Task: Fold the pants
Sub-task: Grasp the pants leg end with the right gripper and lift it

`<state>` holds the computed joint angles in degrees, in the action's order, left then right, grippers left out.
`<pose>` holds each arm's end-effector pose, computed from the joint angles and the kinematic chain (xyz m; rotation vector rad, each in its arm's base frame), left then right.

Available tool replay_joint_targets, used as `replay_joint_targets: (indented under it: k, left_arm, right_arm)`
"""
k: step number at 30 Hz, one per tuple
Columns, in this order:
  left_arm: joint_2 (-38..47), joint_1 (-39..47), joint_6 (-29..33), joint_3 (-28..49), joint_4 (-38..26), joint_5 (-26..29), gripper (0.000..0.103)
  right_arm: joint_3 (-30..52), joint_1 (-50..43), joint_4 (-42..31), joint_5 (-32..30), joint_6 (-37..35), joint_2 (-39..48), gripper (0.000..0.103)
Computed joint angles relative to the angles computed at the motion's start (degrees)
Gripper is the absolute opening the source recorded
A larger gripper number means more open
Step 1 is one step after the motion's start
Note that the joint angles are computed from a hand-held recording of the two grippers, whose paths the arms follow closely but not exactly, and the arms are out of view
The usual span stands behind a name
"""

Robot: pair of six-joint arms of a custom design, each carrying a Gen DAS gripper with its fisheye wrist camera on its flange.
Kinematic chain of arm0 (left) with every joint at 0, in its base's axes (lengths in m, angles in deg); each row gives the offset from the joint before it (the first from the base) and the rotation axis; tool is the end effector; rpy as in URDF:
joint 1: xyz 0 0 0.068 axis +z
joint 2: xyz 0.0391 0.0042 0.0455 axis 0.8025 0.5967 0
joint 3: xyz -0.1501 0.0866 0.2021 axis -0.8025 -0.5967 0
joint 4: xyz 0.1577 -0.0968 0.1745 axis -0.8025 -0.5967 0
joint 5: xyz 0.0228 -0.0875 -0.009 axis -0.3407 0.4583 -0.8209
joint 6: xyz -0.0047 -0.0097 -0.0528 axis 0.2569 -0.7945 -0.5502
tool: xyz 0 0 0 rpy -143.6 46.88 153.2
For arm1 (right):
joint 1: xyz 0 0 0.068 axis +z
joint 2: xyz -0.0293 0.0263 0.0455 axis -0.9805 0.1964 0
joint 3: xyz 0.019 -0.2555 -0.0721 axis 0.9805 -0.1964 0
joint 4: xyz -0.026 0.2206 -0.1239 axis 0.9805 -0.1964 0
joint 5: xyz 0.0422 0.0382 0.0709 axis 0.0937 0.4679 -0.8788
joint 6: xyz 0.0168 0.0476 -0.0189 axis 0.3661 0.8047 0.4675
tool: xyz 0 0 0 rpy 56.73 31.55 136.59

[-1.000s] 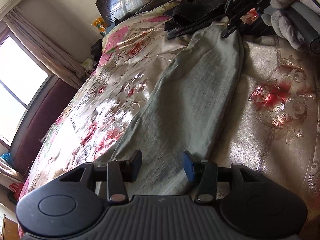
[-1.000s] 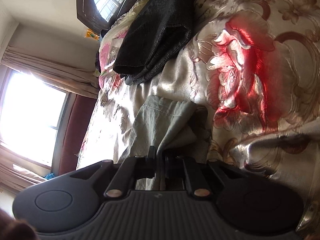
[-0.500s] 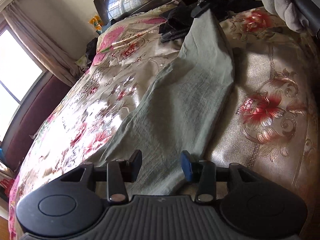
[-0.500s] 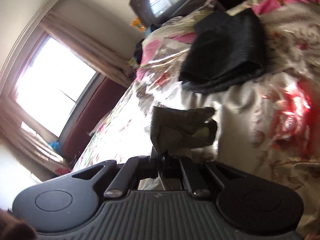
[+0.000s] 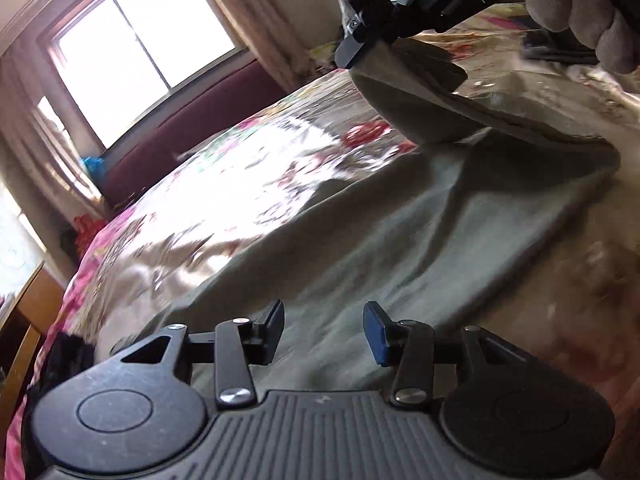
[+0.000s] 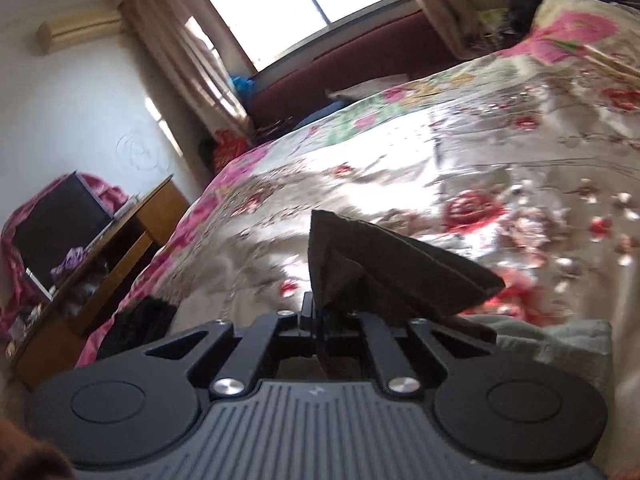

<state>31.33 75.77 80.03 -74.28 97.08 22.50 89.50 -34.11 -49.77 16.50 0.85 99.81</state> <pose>0.1795 0.0503 0.0865 1.0066 1.8917 0.0677 0.2016 0.1751 0.1541 0.3567 2.0554 0.4811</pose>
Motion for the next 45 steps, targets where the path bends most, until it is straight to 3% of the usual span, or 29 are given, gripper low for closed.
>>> replay_joint_targets:
  k: [2, 6, 10, 16, 17, 19, 23, 26, 31, 35, 37, 39, 41, 43, 45]
  left_arm:
    - [5.5, 4.4, -0.6, 2.4, 3.1, 1.5, 0.058]
    - [12.5, 11.0, -1.9, 7.6, 1.9, 5.1, 0.059]
    - [16.8, 14.2, -2.1, 10.1, 2.7, 7.4, 0.059]
    - [19.2, 18.1, 1.7, 13.7, -3.8, 10.9, 0.06]
    - [19.1, 18.9, 2.7, 13.9, -4.8, 11.4, 0.06]
    - [18.9, 20.8, 4.6, 14.7, -8.2, 12.5, 0.06]
    - [18.6, 23.4, 6.5, 14.5, -10.4, 12.9, 0.06]
    - [16.1, 25.5, 8.4, 13.7, -13.0, 13.1, 0.06]
    - [12.6, 30.2, 17.1, 12.6, -18.5, 13.4, 0.06]
    - [8.5, 31.6, 17.6, 13.6, -23.4, 15.3, 0.06]
    - [6.5, 31.1, 16.2, 14.7, -26.4, 17.7, 0.061]
    - [5.2, 27.9, 10.6, 13.9, -22.5, 18.4, 0.063]
    - [6.1, 22.8, 3.2, 12.1, -13.1, 17.2, 0.063]
    - [9.0, 17.8, -1.9, 10.9, -4.3, 14.8, 0.064]
    - [10.9, 12.5, -4.9, 9.6, 0.6, 10.8, 0.064]
  right_arm:
    - [9.9, 1.2, -0.2, -2.6, -2.7, 10.5, 0.004]
    - [29.7, 3.8, -6.8, -6.1, -6.4, 26.7, 0.004]
    - [45.0, 7.0, -15.5, -7.8, -9.5, 36.8, 0.004]
    - [63.0, 9.7, -28.0, -10.7, -12.8, 49.0, 0.005]
    - [66.8, 10.0, -31.5, -11.5, -13.2, 51.2, 0.01]
    - [70.5, 10.2, -34.2, -15.6, -12.6, 53.7, 0.011]
    - [71.4, 10.5, -31.7, -17.2, -13.2, 54.6, 0.013]
    - [72.5, 8.8, -31.1, -23.9, -14.3, 55.4, 0.023]
    - [63.9, 8.9, -25.3, -28.0, -17.3, 49.7, 0.032]
    - [43.7, 7.3, -13.7, -26.5, -13.9, 35.5, 0.03]
    - [33.0, 4.9, -11.6, -23.5, -13.3, 26.7, 0.031]
    - [24.5, 0.9, -13.8, -18.4, -12.9, 18.4, 0.031]
    - [18.2, -5.2, -17.3, -15.7, -12.3, 11.7, 0.033]
    - [13.5, -12.3, -17.7, -16.8, -12.3, 7.3, 0.033]
    - [11.6, -18.0, -18.4, -20.0, -16.4, 5.7, 0.033]
